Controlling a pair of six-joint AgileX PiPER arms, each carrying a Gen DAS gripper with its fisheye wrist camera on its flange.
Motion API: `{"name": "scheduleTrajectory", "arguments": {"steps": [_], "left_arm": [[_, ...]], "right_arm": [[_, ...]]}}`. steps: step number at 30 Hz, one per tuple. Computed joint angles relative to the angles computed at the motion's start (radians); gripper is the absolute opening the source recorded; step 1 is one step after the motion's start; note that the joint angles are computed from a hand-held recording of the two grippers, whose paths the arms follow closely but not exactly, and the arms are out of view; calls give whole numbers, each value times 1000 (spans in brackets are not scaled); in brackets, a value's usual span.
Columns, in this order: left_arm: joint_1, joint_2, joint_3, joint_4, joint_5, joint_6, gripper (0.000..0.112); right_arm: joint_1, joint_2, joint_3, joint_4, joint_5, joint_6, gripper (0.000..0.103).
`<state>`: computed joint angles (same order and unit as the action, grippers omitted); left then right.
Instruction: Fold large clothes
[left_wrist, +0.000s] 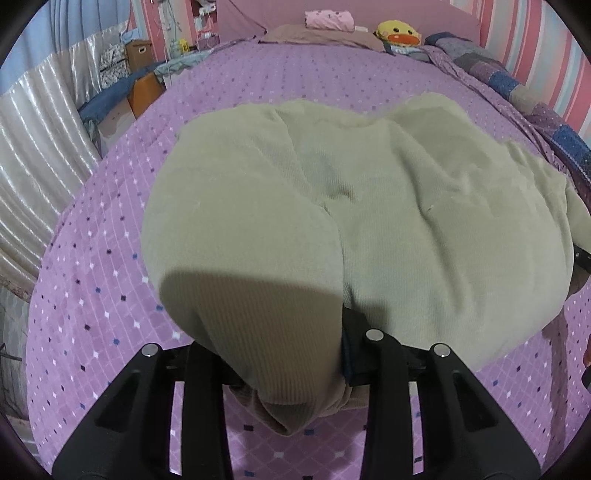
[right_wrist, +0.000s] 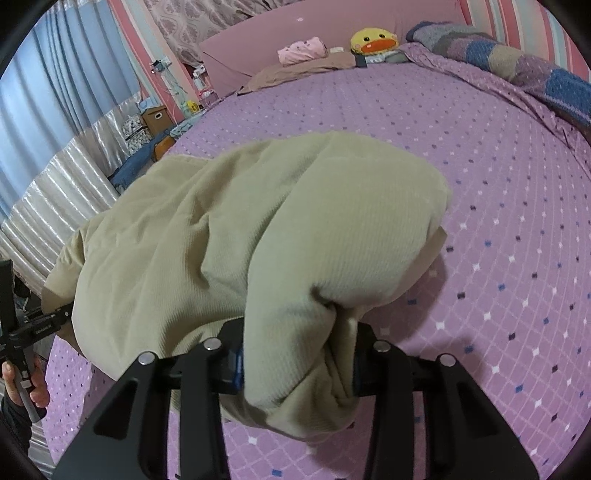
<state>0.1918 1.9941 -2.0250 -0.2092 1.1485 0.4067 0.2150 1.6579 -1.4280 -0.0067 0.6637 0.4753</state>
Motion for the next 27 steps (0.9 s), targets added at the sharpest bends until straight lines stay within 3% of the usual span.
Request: {"name": "scheduleTrajectory", "arguments": {"steps": [4,15,27], "left_arm": [[-22,-26,-17,6,-4,-14,32],[-48,-255,150,-29,-13,-19,30],[60,-644,592,-174,15,136,30]], "right_arm": [[18,-22,-28,-45,11,7,38],[170,-190,-79,-337,149,143,36],[486,-497,82,-602,486,377,36]]}}
